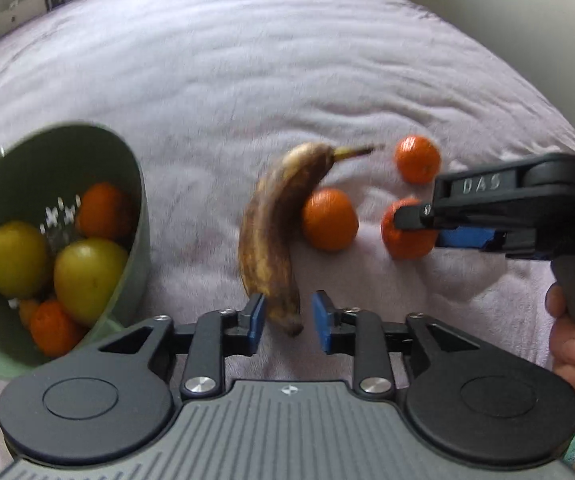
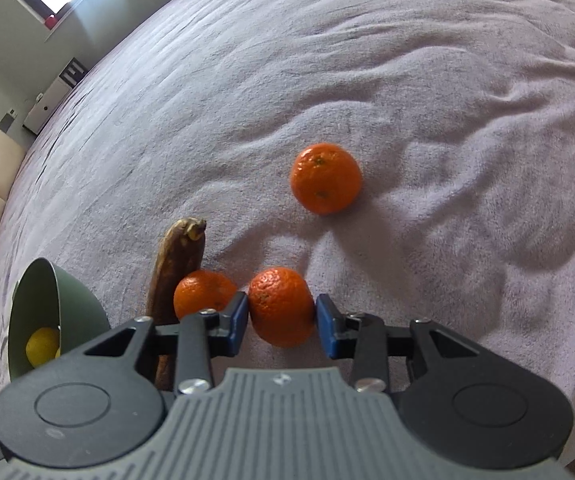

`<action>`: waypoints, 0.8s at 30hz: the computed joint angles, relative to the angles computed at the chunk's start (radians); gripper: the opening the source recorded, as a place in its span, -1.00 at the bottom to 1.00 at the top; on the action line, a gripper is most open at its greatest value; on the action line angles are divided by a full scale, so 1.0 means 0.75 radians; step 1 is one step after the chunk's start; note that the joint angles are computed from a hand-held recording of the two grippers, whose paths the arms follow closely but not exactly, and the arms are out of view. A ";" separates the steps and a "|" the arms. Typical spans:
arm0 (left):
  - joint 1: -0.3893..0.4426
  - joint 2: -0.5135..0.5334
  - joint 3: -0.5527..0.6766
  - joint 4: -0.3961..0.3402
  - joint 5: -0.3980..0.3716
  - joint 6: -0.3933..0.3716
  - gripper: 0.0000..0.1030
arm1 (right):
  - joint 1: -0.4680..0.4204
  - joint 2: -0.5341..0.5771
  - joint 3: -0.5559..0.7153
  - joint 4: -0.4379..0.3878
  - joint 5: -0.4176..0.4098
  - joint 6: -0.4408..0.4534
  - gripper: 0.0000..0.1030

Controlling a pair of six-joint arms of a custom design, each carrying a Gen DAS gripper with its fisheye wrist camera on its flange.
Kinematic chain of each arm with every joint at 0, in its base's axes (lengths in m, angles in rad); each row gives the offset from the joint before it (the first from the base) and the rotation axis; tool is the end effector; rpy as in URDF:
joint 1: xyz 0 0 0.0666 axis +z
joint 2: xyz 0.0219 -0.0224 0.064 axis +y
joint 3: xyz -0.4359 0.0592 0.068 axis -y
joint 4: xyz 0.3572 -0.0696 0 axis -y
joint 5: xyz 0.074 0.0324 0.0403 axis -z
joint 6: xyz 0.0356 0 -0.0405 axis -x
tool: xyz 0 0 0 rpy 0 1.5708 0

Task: Organize fruits
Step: 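Grasp the brown banana with the left tool while the right tool grasps a tangerine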

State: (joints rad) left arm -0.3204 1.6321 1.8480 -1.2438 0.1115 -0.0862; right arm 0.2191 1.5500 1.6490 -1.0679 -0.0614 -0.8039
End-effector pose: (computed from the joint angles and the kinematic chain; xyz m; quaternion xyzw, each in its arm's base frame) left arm 0.4938 -0.1685 0.5443 0.2088 0.9391 -0.0846 0.2596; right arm 0.4858 0.1100 0.5127 0.2665 0.9167 0.1706 0.2440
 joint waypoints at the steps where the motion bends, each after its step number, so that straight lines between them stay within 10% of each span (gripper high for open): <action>1: -0.002 0.002 0.006 0.011 0.001 -0.017 -0.15 | -0.002 -0.002 -0.002 0.001 -0.002 -0.006 -0.33; 24: -0.055 0.244 0.241 -0.084 -0.205 -0.202 -0.05 | 0.021 0.037 0.037 -0.007 0.079 0.070 -0.33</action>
